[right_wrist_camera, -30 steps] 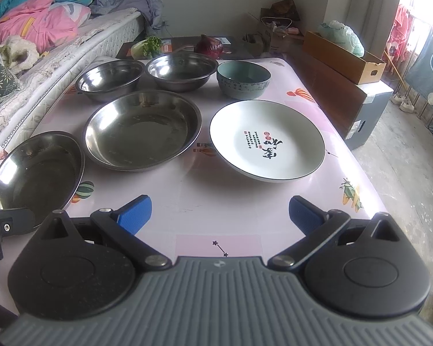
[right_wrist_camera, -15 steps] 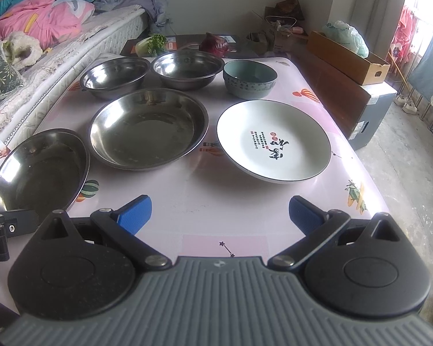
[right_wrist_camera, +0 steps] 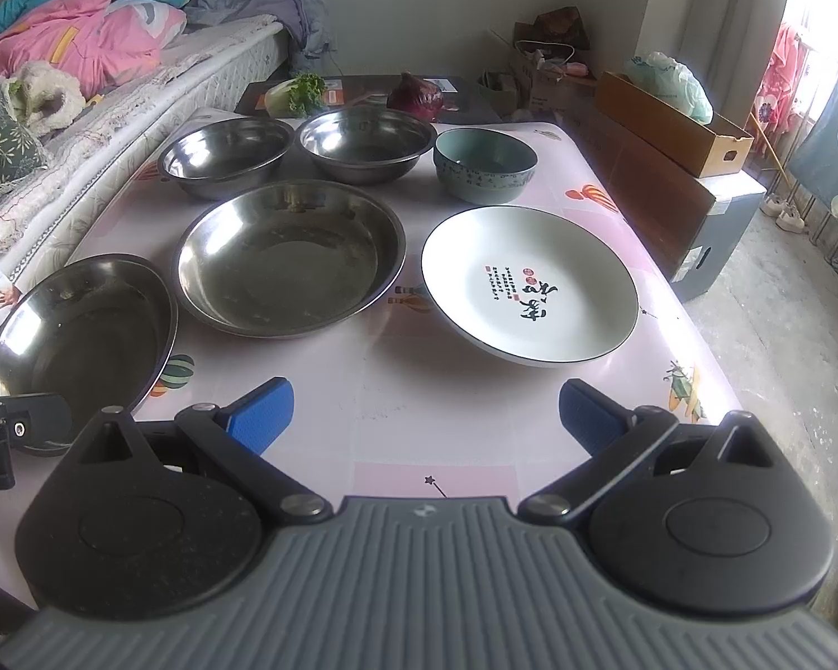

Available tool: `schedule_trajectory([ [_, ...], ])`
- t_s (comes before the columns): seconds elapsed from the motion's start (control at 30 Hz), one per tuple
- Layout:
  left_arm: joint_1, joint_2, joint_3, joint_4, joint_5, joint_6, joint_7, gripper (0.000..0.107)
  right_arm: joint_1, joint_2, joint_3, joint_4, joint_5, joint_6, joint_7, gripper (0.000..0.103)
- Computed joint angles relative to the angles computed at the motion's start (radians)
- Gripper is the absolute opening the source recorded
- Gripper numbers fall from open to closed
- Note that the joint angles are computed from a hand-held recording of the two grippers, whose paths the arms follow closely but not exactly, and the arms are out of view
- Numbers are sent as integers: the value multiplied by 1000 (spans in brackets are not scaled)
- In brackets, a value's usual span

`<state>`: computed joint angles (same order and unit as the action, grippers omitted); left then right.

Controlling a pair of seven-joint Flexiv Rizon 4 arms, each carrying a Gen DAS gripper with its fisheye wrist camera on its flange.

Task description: Organize plates and bowls

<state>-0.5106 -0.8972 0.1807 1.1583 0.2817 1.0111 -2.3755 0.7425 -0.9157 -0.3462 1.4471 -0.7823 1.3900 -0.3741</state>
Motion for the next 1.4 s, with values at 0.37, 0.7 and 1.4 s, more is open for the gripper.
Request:
schedule_trajectory([
  [0.37,3,1,-2,4,-1,4,-1,103,4,1,-3,1,1,1,0,102],
  [0.7,10,2,-7,12,-12,7,5,103,2,0,2,-2,3,-4,-5,102],
  [1.4,19,-34,74,-100,61,-55,-43,103,11,-88,-142,-70,42,181,68,102],
])
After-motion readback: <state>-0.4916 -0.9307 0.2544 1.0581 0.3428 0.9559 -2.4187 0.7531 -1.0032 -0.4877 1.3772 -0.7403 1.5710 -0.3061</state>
